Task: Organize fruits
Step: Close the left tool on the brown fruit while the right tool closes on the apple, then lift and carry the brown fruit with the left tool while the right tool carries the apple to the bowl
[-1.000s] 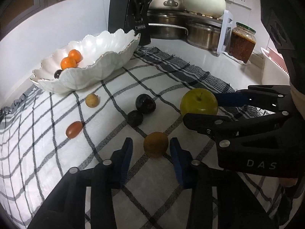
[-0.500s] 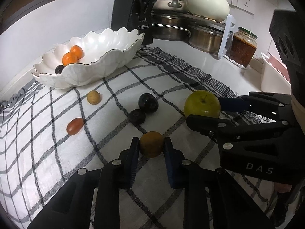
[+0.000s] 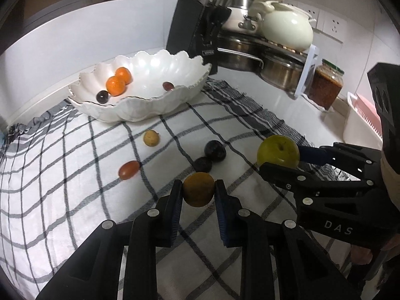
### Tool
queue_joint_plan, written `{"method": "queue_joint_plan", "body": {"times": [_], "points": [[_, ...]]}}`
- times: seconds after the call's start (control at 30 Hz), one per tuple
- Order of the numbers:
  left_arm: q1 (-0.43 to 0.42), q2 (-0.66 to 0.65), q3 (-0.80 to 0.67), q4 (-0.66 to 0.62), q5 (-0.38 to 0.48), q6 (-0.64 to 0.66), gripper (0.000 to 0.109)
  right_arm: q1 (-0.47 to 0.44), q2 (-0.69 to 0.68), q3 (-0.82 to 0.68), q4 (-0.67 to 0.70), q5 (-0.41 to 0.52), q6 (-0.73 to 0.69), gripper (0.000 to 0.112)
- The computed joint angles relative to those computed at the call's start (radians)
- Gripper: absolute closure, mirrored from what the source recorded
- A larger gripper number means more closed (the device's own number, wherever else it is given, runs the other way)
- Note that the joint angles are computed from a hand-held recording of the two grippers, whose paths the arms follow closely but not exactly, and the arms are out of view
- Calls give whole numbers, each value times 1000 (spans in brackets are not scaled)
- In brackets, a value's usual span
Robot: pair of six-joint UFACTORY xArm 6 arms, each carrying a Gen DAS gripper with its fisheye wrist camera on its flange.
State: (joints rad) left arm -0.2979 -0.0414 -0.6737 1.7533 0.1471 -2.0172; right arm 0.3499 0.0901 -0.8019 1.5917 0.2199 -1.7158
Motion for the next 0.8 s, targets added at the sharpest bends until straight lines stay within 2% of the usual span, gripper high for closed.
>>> {"method": "queue_joint_plan", "body": {"times": [0.27,0.8], "points": [[29,-95,56,-5,16,-16,82,19,-54,17,52,-10,-40,62],[80,-273,130,-46,72,53,82,54,-123,-12,192,6,-144,62]]}}
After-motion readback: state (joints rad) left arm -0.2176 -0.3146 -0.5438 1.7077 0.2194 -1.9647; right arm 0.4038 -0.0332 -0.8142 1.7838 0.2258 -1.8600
